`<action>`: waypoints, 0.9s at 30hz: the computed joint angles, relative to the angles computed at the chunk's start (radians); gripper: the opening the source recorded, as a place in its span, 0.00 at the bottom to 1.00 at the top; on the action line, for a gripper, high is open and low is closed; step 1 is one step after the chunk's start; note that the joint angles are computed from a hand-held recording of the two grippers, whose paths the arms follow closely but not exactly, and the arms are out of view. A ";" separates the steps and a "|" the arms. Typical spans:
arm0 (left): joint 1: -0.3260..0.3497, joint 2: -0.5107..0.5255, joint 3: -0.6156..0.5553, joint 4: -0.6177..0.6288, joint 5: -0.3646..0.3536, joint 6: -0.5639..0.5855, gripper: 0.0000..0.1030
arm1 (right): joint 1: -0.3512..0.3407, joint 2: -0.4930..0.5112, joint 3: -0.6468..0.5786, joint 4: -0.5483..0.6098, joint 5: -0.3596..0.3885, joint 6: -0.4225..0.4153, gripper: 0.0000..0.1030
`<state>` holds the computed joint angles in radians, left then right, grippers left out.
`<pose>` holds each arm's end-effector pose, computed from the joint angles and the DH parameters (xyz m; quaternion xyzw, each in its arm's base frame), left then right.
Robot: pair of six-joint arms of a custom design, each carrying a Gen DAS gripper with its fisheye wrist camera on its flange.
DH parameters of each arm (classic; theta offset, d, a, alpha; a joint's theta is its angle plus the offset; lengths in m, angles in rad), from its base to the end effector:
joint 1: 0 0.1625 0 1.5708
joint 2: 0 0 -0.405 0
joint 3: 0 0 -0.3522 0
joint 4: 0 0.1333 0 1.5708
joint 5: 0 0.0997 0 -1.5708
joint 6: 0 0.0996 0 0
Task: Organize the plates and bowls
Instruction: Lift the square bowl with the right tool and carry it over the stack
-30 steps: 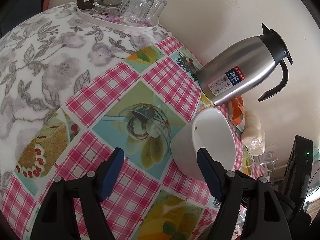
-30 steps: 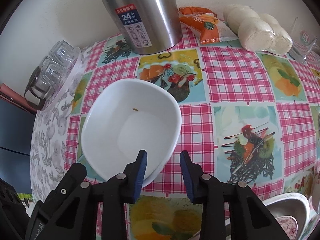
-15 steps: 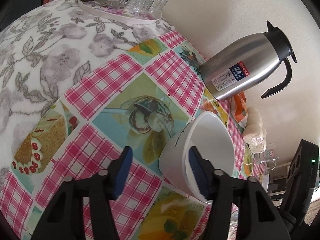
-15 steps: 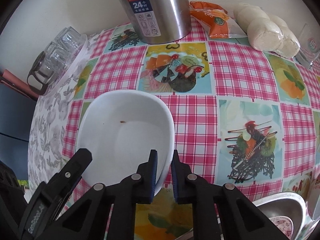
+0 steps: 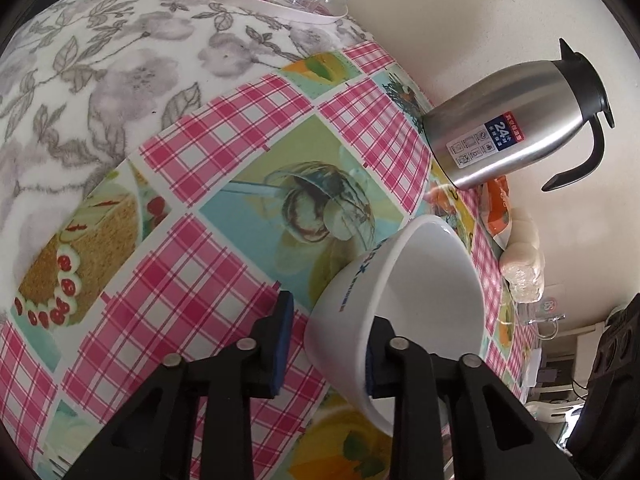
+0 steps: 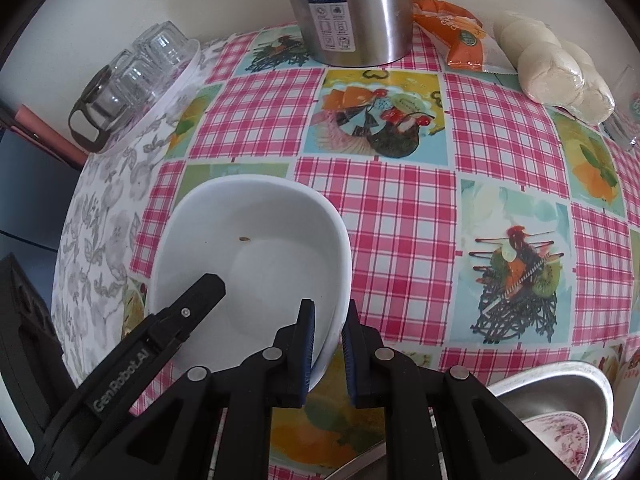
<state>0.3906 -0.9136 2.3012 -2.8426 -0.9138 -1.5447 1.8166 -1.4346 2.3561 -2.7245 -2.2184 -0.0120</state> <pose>-0.2973 -0.3324 0.0470 -0.1529 0.9327 -0.3038 0.1202 0.1643 -0.3539 0.2289 0.0845 -0.9386 0.1459 0.3011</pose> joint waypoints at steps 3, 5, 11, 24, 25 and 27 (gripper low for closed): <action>-0.001 0.000 0.005 -0.019 -0.005 0.012 0.20 | 0.003 -0.003 0.008 -0.007 0.004 0.005 0.14; -0.002 0.001 0.006 -0.026 -0.007 0.016 0.19 | 0.004 -0.008 0.012 -0.008 0.006 0.010 0.14; -0.007 -0.004 0.026 -0.068 -0.019 0.015 0.19 | 0.002 -0.035 0.027 0.003 0.014 0.022 0.14; -0.080 -0.065 0.012 -0.006 0.014 0.021 0.19 | 0.042 -0.158 0.036 0.048 0.043 0.040 0.14; -0.087 -0.069 0.011 -0.001 0.018 0.021 0.19 | 0.049 -0.174 0.038 0.053 0.049 0.040 0.14; -0.103 -0.080 0.011 0.002 0.023 0.021 0.19 | 0.060 -0.202 0.041 0.063 0.058 0.042 0.14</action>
